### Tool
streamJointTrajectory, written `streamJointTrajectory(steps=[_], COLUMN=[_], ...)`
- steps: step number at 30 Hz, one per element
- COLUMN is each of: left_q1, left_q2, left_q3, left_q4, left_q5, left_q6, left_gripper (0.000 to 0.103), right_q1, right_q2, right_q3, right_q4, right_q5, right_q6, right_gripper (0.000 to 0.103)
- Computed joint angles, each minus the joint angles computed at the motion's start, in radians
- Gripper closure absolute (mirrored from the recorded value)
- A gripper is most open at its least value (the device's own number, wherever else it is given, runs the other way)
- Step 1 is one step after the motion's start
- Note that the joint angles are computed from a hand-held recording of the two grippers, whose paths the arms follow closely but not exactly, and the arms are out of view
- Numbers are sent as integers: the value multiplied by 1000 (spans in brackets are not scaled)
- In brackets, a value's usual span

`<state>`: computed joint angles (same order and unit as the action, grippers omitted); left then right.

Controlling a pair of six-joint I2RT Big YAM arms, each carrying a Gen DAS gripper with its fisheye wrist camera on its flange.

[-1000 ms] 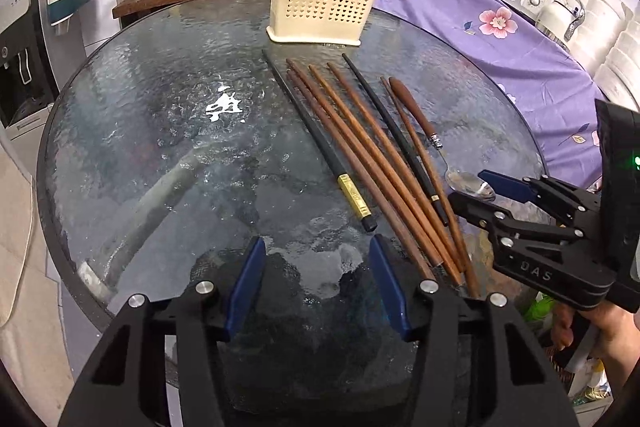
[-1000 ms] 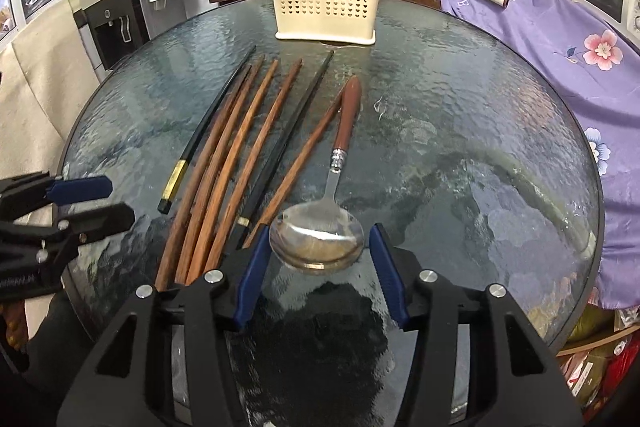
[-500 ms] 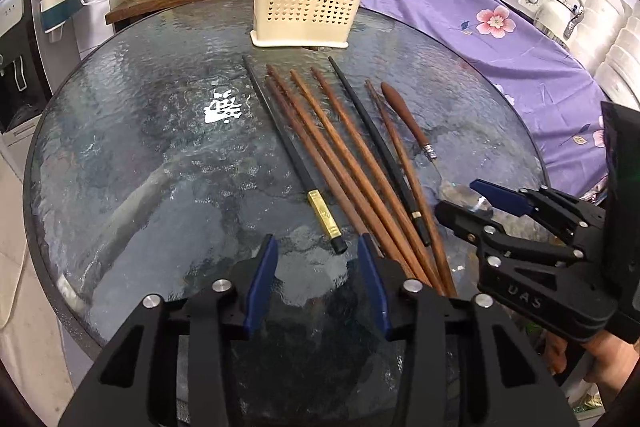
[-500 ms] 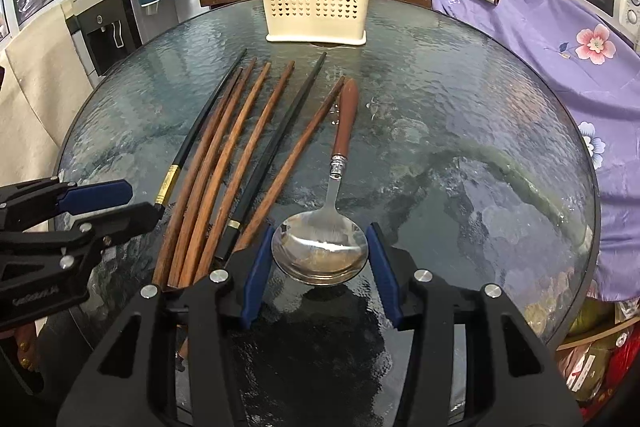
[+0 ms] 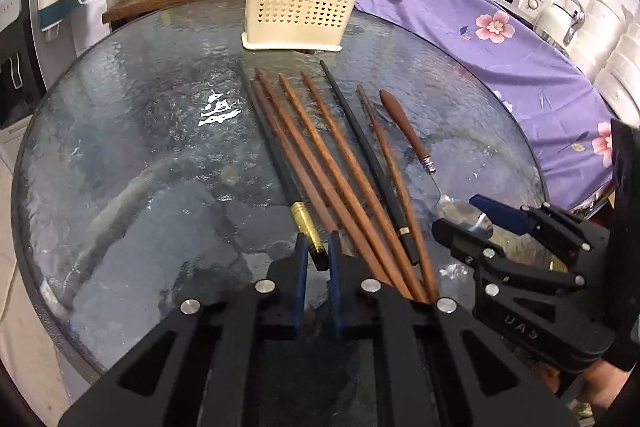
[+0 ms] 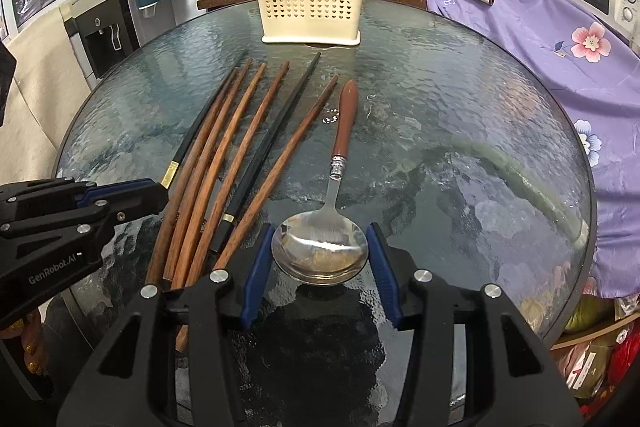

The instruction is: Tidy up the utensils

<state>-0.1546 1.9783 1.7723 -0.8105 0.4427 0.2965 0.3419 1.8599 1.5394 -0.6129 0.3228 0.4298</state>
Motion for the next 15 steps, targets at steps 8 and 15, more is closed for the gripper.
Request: streamJointTrajectory(steps=[8, 15], left_q1=[26, 49], left_q2=[-8, -68], left_q3=[-7, -64], left_q4=[6, 92], left_q5=[23, 44], left_q6=[-27, -33], left_gripper=[96, 96], right_q1=[10, 10], right_q2=[-15, -45], right_q3=[-16, -34], right_q4=[7, 20], right_q5=[37, 52], right_q6=[-32, -46], right_gripper=[56, 56])
